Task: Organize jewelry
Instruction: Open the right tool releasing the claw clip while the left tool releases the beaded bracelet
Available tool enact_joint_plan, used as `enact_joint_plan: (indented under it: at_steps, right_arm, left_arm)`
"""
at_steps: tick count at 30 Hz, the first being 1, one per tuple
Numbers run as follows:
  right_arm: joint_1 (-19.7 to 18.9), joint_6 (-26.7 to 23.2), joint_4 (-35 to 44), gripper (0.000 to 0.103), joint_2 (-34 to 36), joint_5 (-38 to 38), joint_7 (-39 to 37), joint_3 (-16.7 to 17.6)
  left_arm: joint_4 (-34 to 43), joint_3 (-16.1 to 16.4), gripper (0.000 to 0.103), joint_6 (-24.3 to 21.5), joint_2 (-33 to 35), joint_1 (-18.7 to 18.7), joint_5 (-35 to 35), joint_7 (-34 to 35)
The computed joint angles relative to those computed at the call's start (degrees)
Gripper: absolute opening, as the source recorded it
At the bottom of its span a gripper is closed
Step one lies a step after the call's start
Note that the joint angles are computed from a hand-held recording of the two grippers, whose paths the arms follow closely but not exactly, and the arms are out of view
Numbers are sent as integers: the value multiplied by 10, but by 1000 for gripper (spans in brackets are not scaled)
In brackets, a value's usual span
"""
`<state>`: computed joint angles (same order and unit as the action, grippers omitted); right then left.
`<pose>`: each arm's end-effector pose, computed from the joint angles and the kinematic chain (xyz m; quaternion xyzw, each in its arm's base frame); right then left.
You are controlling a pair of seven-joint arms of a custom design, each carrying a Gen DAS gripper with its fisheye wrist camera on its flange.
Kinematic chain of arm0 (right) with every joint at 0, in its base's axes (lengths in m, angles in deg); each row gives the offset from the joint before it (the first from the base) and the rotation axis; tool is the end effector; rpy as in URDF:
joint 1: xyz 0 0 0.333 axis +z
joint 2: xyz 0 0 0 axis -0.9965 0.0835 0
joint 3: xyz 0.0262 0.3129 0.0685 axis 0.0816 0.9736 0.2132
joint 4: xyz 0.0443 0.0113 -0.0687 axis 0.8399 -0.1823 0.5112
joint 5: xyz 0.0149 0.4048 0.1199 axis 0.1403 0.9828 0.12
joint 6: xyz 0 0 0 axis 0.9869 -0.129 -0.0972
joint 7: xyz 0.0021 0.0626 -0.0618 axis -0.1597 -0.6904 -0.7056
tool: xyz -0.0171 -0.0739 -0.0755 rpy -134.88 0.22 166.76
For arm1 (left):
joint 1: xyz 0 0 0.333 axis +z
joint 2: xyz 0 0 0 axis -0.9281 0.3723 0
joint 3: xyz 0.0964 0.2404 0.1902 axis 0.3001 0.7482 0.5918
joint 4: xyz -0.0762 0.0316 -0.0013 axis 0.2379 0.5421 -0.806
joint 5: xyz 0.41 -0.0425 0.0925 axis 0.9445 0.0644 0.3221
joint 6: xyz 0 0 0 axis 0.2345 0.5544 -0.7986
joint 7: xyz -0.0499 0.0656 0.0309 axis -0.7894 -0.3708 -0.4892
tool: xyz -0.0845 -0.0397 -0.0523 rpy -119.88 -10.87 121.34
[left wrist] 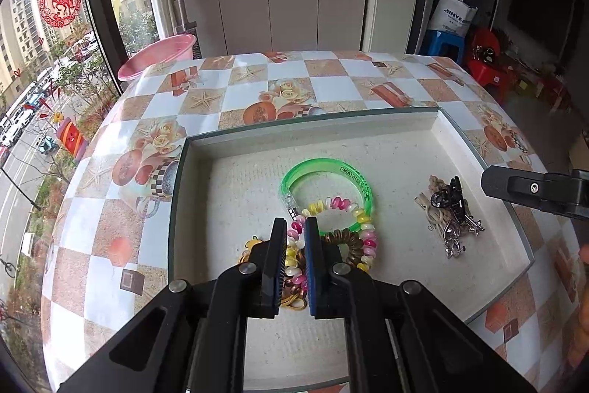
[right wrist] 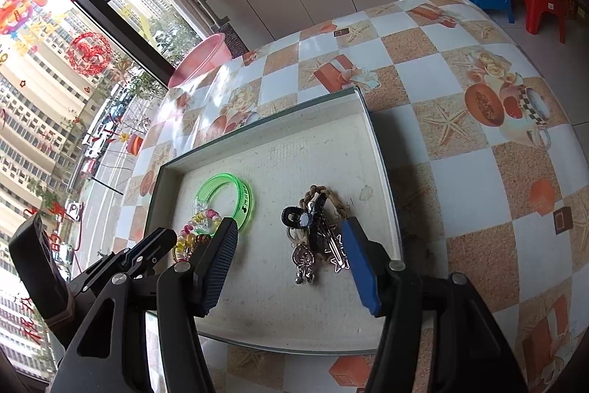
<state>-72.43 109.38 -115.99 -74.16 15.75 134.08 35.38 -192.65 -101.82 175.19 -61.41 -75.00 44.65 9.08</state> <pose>0.5826 0.1594 0.4006 -0.7399 0.5758 0.0329 0.3463 0.5030 -0.2052 0.4171 -0.7379 0.5863 -0.2058 0.2636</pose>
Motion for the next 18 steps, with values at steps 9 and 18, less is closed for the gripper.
enact_joint_plan:
  at_steps: [9, 18]
  right_arm:
    - [-3, -8, -10, 77, -13, 29, -15, -4]
    - [8, 3, -35, 87, -32, -19, -1, -4]
  left_arm:
    - [-8, -13, 103, -31, -36, 3, 46, -53]
    - [-35, -28, 103, -81, -71, -8, 29, -52]
